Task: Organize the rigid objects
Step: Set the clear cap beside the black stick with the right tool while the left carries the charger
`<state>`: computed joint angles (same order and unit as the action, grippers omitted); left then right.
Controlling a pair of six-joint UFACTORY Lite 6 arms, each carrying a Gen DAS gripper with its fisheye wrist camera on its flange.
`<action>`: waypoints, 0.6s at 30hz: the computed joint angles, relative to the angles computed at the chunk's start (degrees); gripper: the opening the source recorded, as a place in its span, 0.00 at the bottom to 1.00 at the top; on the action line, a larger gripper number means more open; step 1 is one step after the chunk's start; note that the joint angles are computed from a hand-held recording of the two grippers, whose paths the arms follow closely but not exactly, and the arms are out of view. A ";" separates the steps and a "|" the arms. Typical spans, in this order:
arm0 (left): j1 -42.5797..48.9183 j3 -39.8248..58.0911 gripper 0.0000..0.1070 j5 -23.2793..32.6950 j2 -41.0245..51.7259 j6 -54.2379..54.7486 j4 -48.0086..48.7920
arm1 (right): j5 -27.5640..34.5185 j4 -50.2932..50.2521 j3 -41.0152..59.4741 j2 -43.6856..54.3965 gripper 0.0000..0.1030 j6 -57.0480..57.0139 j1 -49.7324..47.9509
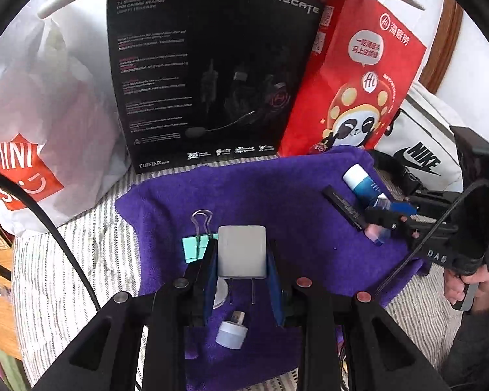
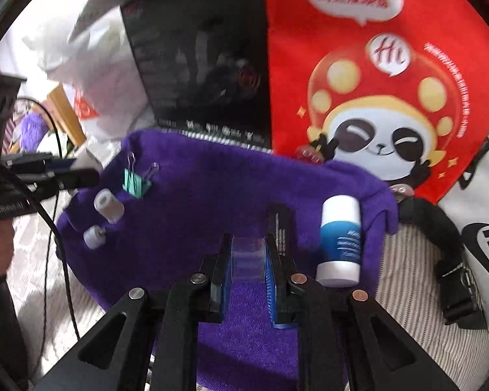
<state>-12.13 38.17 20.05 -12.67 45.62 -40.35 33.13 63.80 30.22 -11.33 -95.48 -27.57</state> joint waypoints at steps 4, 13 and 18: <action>2.25 0.31 0.24 1.78 0.37 5.03 -4.20 | -0.88 1.95 0.79 4.24 0.17 -1.57 1.93; 1.83 0.73 0.24 0.72 2.13 2.74 -2.12 | -6.72 5.12 1.19 10.50 0.17 -4.16 7.28; 1.78 0.90 0.24 1.15 2.31 2.99 -2.19 | -9.74 9.88 1.60 11.79 0.17 -7.94 7.53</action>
